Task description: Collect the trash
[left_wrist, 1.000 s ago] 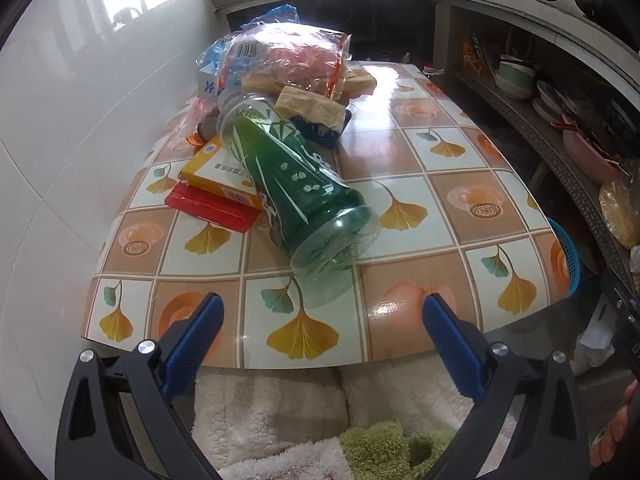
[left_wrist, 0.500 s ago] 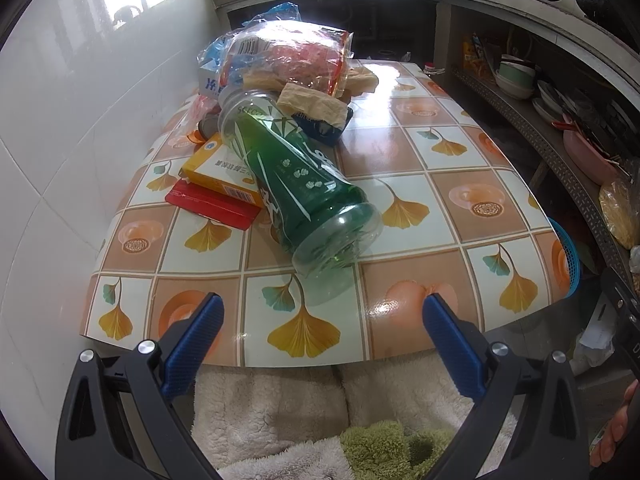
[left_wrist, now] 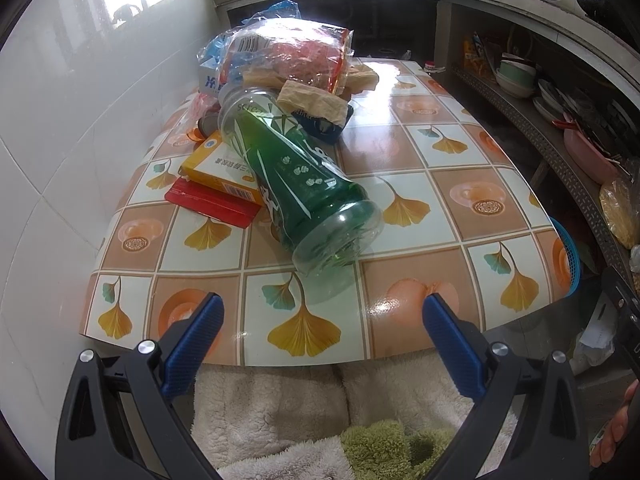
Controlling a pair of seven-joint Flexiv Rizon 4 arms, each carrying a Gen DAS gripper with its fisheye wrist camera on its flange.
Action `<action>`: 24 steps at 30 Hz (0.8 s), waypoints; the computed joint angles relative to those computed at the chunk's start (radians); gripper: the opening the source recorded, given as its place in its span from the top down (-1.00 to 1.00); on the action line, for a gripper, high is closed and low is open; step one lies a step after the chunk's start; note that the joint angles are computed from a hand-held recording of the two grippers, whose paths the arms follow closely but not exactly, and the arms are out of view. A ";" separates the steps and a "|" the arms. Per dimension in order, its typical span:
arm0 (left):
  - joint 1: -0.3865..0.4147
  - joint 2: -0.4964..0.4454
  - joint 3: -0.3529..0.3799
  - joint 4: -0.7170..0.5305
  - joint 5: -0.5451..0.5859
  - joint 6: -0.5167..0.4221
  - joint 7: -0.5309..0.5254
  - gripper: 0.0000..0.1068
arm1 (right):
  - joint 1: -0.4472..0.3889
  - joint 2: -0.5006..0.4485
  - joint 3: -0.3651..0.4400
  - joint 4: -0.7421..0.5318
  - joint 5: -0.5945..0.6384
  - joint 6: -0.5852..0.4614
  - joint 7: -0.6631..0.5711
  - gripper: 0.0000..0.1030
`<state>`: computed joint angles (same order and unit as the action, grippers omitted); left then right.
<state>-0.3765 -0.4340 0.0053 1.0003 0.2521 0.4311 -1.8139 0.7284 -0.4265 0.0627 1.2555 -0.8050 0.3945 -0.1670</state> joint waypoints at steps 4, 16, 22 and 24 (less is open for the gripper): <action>0.001 0.000 0.000 0.000 0.000 0.000 0.000 -0.82 | -0.002 0.004 0.001 0.007 0.001 0.003 0.003 -0.86; 0.002 0.008 -0.002 0.016 0.001 0.005 -0.002 -0.82 | 0.002 -0.001 0.000 -0.002 -0.003 0.000 0.000 -0.86; 0.002 0.015 -0.003 0.029 0.003 0.010 -0.005 -0.82 | -0.001 0.001 -0.001 0.004 -0.004 0.004 0.001 -0.86; 0.002 0.014 -0.003 0.028 0.003 0.010 -0.004 -0.82 | -0.002 0.002 0.000 0.006 -0.004 0.007 0.003 -0.86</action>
